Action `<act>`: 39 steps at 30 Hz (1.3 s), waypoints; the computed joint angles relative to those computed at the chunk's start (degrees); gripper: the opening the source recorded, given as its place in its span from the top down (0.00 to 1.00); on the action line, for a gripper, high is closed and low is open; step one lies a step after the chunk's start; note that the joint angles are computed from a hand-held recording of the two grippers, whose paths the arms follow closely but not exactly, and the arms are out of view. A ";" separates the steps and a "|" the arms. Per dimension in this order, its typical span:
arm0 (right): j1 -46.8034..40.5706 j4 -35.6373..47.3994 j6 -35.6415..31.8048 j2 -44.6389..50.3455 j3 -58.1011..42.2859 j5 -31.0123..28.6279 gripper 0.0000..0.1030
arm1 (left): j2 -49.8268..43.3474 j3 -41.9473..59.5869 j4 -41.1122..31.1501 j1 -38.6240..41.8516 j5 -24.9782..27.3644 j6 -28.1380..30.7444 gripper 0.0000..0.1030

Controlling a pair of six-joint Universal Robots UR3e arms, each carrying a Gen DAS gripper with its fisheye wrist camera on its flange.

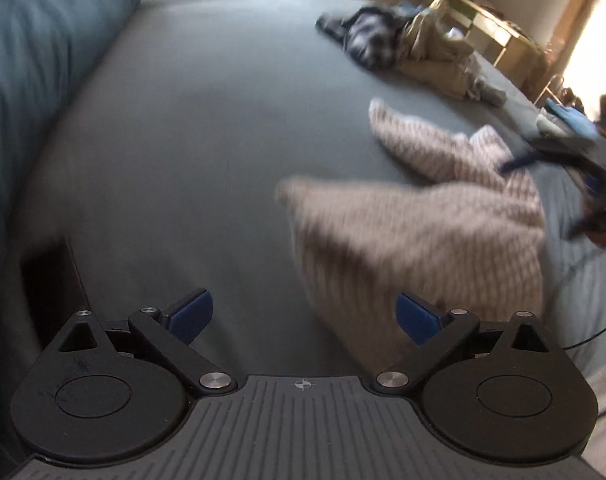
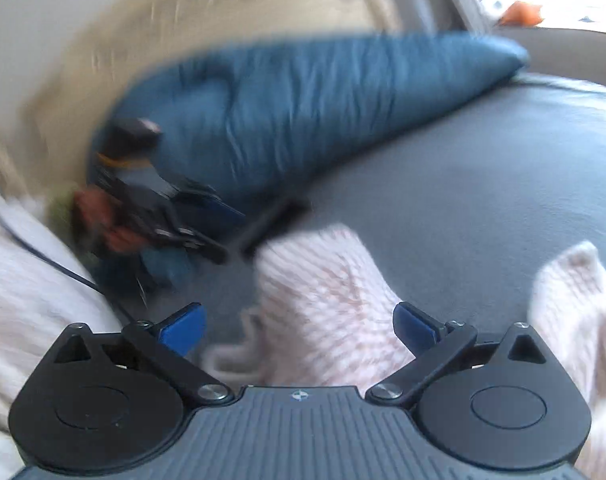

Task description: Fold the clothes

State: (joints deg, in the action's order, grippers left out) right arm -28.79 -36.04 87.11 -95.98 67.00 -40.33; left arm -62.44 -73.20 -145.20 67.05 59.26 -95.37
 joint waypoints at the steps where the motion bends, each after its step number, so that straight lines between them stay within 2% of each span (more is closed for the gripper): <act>1: 4.02 -6.64 5.24 1.58 0.87 0.16 0.01 | 0.39 -2.19 -0.06 0.46 1.19 0.79 0.04; 3: 10.30 -14.09 14.97 7.30 -0.71 -0.02 0.00 | 0.09 -6.17 0.30 -1.18 3.10 0.93 0.04; 7: 18.21 -15.94 29.47 19.02 -7.23 -4.46 0.00 | -2.02 -13.60 0.02 -5.49 3.58 -0.60 0.03; 11: 19.89 -18.69 33.03 21.07 -6.52 -6.33 0.00 | -2.94 -17.83 1.56 -9.45 2.66 -1.79 0.02; 14: 19.61 -16.42 34.50 23.49 -10.92 -6.31 0.00 | -2.56 -16.76 1.92 -11.01 2.55 1.60 0.02; 17: 18.98 -18.58 38.69 26.06 -13.29 -5.49 0.00 | -4.30 -14.56 -0.31 -11.68 2.52 4.21 0.01; 21: 19.68 -14.26 41.61 33.16 -19.41 -7.46 0.00 | -3.85 -19.22 3.63 -16.60 4.13 0.54 0.00; 24: 21.78 -12.48 44.26 38.22 -21.57 -9.87 0.00 | -1.17 -27.01 14.67 -25.25 6.61 -8.43 0.01; 27: 21.24 -10.06 43.79 39.12 -21.97 -9.24 0.00 | 4.03 -34.02 23.71 -28.60 6.61 -14.13 0.10; 30: 20.79 -7.01 39.37 37.19 -20.29 -10.29 0.00 | 7.56 -35.91 26.22 -27.07 3.25 -15.88 0.31; 33: 18.78 -4.59 34.78 33.78 -16.42 -10.76 0.01 | 8.27 -36.58 27.43 -26.81 0.23 -17.28 0.41; 36: 14.75 -3.41 31.25 29.14 -10.03 -10.51 0.02 | 9.18 -38.44 32.00 -29.33 -2.27 -19.09 0.43; 39: 7.67 -1.55 27.12 23.60 -2.79 -10.61 0.04 | 6.51 -39.41 39.68 -33.96 -4.64 -24.27 0.43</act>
State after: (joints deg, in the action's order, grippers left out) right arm -21.12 -37.59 114.23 -72.38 64.21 -50.94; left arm -55.93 -112.60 -105.52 33.09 54.61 -119.65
